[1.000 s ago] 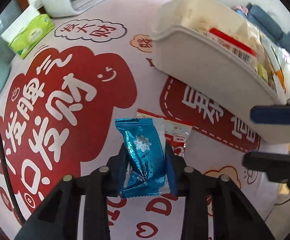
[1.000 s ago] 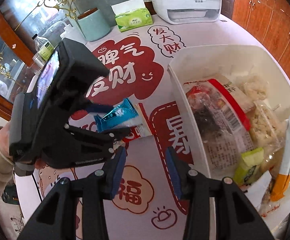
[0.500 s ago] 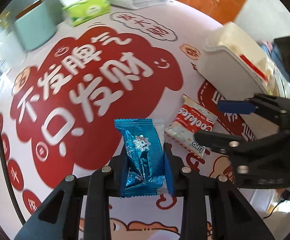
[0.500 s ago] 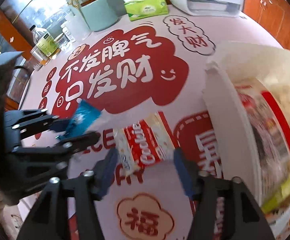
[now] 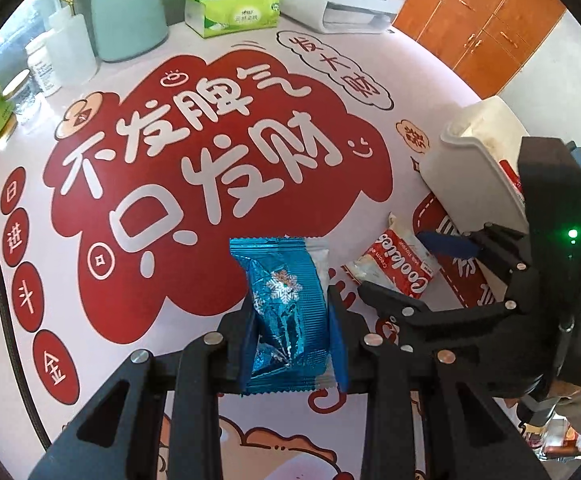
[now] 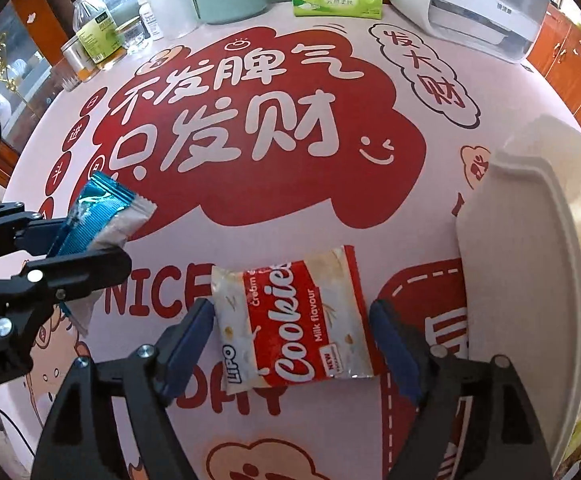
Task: Organize snacks
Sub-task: 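Carry both snacks over the white tray and release them inside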
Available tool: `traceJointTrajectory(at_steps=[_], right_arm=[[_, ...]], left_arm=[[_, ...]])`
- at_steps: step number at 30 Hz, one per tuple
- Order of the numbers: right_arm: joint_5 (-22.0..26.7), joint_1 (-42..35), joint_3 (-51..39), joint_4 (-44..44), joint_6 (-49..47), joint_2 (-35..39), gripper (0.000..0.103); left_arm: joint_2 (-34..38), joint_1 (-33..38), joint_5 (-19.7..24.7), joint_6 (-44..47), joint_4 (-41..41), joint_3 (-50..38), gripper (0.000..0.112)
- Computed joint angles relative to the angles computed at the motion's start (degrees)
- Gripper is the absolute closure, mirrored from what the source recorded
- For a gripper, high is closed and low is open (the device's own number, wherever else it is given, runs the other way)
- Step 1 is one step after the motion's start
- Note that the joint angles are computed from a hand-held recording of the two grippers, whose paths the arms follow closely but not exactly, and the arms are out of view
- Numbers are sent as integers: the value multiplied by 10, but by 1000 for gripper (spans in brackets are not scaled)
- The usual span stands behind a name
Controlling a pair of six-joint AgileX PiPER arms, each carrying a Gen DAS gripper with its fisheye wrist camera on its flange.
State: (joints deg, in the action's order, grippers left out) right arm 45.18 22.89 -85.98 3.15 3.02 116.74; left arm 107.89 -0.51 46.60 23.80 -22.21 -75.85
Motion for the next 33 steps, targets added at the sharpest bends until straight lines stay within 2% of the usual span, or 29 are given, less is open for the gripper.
traceJointTrajectory(at_steps=[2,4,8,15,23,28,33], right_arm=[[6,-2,-2,7,-2,-1,35],[12,-3,1,10,0,-10,48],[18,-10,18,31,-12,-44,50],[22,-13,86,51,-37,-170,51],[56,-46,158,97,-80,-329,51],[106,-124,194,163,-185,-413,51],[193,-286,191,267,-378,-435,51]], left_arm=[[-14,-2,1,-13,7,5,83],[-30,-5,1,-29,18,10,83],[-70,-15,6,-59,34,23,83],[-166,-57,23,-141,77,44,83],[-268,-170,59,-297,158,36,83],[-279,-286,80,-460,255,-8,83],[-215,-417,130,-654,376,-105,83]])
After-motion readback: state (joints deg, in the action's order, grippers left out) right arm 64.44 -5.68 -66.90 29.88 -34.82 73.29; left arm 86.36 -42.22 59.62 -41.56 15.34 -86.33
